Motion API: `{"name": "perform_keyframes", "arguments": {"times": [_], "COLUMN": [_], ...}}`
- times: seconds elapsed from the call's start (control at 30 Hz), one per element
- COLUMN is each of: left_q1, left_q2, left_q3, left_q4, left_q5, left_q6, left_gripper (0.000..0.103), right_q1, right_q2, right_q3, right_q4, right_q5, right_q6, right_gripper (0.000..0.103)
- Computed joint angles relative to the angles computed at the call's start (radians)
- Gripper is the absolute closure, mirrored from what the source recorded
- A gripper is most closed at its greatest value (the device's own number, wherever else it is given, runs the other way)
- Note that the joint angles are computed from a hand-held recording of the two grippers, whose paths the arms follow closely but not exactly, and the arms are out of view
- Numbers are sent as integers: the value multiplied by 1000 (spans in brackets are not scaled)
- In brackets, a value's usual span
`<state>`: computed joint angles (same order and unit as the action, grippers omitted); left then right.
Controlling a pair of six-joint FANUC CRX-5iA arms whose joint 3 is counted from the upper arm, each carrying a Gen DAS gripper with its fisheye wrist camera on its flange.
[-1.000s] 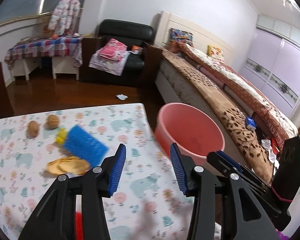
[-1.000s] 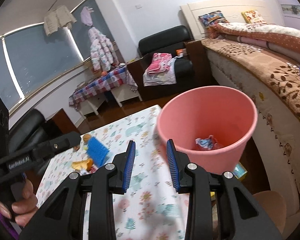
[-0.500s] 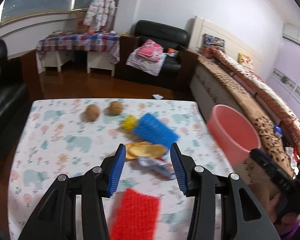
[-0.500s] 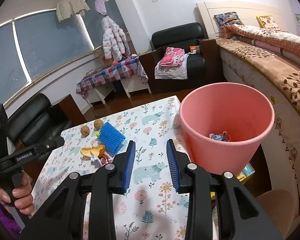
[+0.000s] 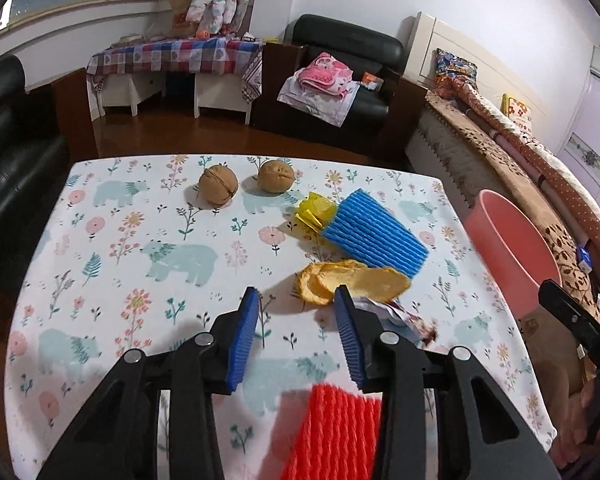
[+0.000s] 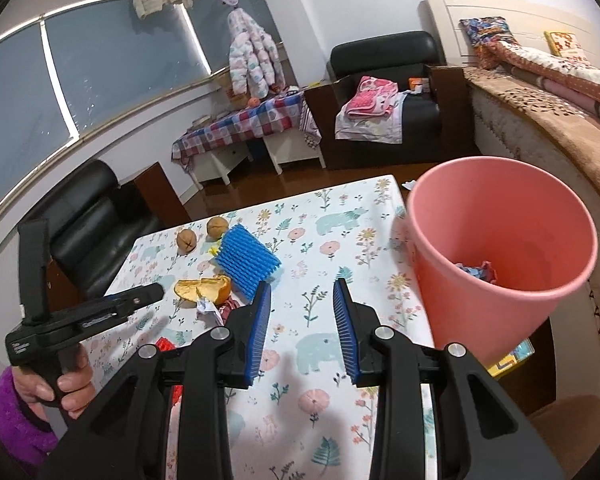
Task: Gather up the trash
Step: 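Move both tools back over the table toward the remaining trash, then grasp the yellow chip piece with the left tool while the right tool grasps the blue mesh net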
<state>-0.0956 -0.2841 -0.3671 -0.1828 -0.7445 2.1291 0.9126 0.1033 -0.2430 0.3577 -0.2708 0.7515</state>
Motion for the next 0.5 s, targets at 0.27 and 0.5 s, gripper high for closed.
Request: {"name": "perform_keyframes", "arguments": {"times": [0.27, 0.5], "left_q1": [34, 67], "left_q2": [79, 94], "left_q3": [16, -15], "left_q4": [57, 124], "left_q5": [35, 69], "left_q6": [-61, -117], "left_gripper": [78, 96], "right_q1": [-37, -56], "right_q2": [137, 283], "right_q3": [290, 500], "right_q4": [-441, -554], "right_q5": [-183, -338], "right_q6": [429, 551], "right_gripper": [70, 70]}}
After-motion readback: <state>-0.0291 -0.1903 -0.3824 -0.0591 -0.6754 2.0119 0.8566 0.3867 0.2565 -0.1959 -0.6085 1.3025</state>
